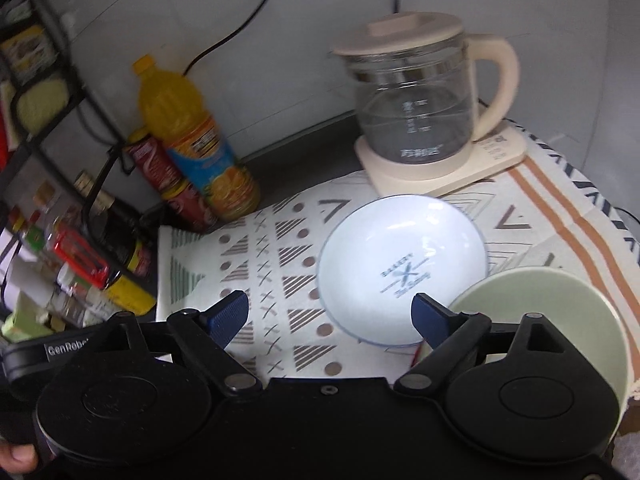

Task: Organize plates and bowls
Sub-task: 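Move both grippers to the white 'BAKERY' plate by the kettle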

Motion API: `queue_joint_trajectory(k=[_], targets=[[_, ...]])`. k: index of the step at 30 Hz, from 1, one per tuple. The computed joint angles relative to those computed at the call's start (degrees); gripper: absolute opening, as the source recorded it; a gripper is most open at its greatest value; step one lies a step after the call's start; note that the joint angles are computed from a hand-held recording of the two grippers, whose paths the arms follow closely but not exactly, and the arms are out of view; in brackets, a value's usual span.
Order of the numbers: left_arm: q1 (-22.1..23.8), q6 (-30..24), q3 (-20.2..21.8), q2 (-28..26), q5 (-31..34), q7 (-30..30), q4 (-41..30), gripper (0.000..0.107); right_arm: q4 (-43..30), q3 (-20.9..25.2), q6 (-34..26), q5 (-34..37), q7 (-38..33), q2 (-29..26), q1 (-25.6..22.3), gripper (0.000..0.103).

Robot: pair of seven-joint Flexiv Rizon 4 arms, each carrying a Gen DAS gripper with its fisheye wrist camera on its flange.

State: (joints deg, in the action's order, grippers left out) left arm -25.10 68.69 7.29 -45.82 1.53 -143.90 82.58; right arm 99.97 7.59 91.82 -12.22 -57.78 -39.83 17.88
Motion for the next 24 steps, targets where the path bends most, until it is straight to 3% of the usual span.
queue_joint_trajectory(k=[5, 9, 14, 20, 24], targets=[[1.4, -0.4, -2.5, -2.5, -1.8, 2.8, -3.6, 0.078, -0.2, -6.8, -0.8, 0.0, 3.5, 0.5, 3.7, 0.088], [2.7, 0.2, -4.7, -4.6, -4.1, 5.2, -5.7, 0.078, -1.8, -7.2, -2.9, -0.4, 5.1, 0.0, 2.6, 0.088], [3.7, 0.2, -6.4, -7.5, -6.9, 8.2, -9.3, 0.078, -5.3, -4.8, -7.2, -0.3, 5.7, -1.7, -0.6, 0.088], [5.4, 0.4, -9.3, -11.3, -11.0, 11.9, -13.3, 0.074, -11.9, 2.0, -14.0, 3.5, 3.6, -5.2, -6.5, 0.082], [6.1, -0.8, -10.7, -14.2, -13.4, 14.2, -16.7, 0.065, -16.0, 2.0, -18.6, 4.9, 2.8, -7.4, -6.7, 0.075]])
